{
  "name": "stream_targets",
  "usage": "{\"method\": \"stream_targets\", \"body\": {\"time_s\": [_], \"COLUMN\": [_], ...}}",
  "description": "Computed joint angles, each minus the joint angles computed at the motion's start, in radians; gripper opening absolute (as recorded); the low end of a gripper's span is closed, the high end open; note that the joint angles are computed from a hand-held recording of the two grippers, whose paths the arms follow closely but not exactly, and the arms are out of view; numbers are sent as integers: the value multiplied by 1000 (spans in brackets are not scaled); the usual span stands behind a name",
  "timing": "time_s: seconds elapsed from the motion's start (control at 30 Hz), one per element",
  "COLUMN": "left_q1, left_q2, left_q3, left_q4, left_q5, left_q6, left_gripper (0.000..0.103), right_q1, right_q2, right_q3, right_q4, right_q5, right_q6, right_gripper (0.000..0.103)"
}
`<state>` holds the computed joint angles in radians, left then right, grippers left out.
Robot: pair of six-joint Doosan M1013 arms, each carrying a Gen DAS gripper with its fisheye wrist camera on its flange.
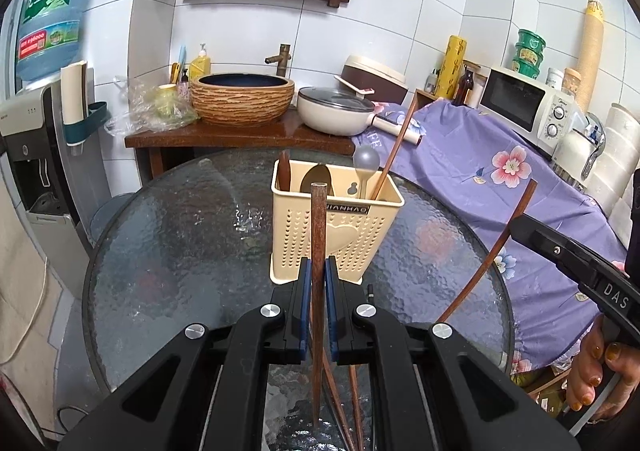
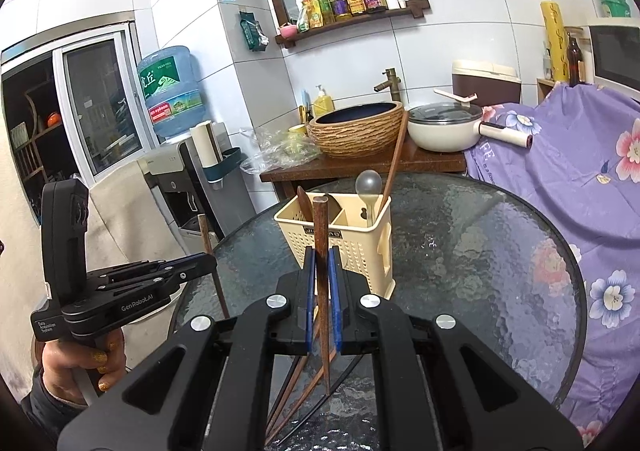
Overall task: Organize utensils
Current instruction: 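Lift both wooden chopsticks and carry them over the cream holder, then lower both chopsticks into the holder and open both grippers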
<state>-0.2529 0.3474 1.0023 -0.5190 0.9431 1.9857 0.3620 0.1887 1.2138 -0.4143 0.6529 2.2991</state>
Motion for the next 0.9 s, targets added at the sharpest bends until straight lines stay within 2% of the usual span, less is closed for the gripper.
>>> {"method": "stream_targets", "body": {"time_s": [0.33, 0.53, 0.67, 0.9], "left_q1": [1, -4, -10, -23], "left_q2": [27, 64, 112, 195], "left_q3": [-87, -202, -317, -504], "left_q4": [-14, 1, 30, 99], "left_q5": [6, 2, 11, -2], "left_q6": [-15, -59, -127, -243], "left_gripper": [7, 7, 7, 7], "right_q1": [-11, -20, -32, -32], "right_q2": [37, 77, 116, 197], "right_q3": [-112, -217, -309, -485], "right_q4": [62, 57, 73, -10], "right_q5": [55, 102, 138, 202], "right_q6": [-94, -119, -139, -130], "right_gripper": [7, 7, 7, 7]}}
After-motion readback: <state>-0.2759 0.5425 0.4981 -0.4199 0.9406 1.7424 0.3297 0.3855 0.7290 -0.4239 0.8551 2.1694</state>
